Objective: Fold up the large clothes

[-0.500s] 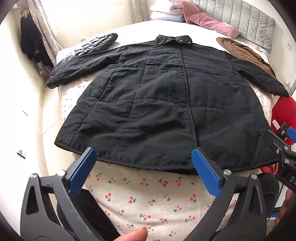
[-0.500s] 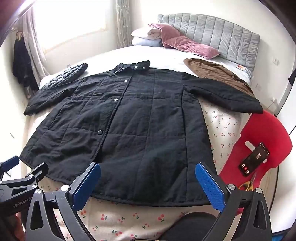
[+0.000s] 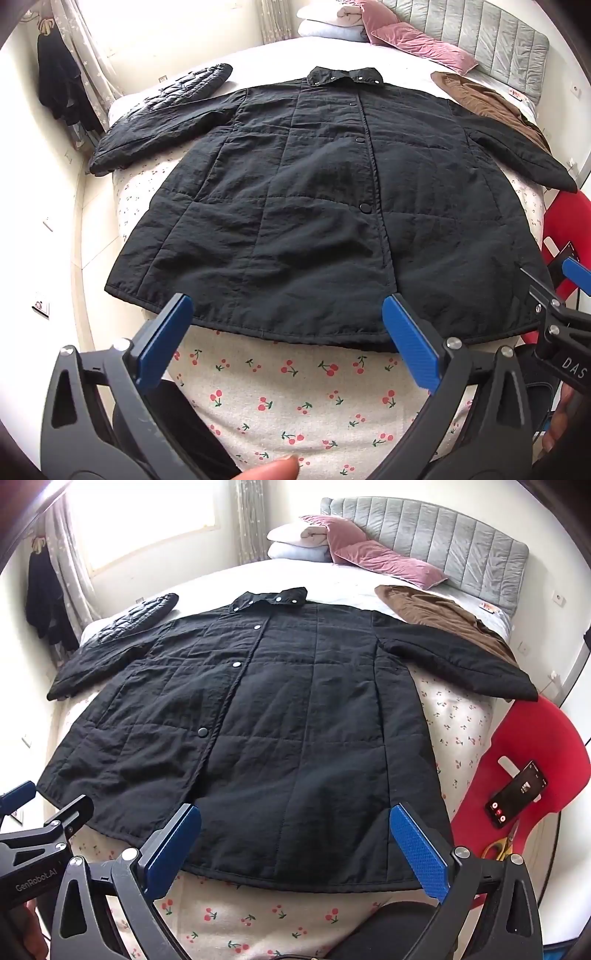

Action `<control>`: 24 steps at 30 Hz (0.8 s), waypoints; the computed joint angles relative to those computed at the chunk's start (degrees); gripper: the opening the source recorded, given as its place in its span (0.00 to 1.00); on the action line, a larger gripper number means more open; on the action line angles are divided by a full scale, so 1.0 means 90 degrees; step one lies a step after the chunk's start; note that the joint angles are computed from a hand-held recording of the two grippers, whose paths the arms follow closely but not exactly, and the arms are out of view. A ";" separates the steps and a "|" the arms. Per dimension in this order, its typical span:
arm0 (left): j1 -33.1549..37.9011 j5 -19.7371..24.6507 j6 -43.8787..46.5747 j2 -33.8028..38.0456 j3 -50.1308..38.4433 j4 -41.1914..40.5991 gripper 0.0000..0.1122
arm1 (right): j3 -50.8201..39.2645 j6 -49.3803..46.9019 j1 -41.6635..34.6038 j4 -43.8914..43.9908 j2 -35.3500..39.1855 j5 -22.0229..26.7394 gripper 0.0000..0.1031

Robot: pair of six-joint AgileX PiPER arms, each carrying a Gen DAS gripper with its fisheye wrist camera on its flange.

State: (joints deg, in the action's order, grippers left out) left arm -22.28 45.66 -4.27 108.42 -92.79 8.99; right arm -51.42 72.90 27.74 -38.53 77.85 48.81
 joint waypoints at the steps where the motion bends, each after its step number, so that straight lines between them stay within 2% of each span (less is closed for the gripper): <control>1: -0.0004 -0.0043 -0.0009 -0.0015 0.0047 0.0017 0.91 | -0.0022 -0.0062 -0.0050 0.0041 0.0033 -0.0035 1.00; 24: 0.0032 -0.0072 -0.0002 0.0004 0.0095 0.0003 0.91 | -0.0091 -0.0288 -0.0157 0.0207 0.0135 -0.0057 1.00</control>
State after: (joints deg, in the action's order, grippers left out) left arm -22.00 45.01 -4.29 108.46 -91.93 9.02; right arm -52.24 70.31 26.33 -36.67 79.06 48.29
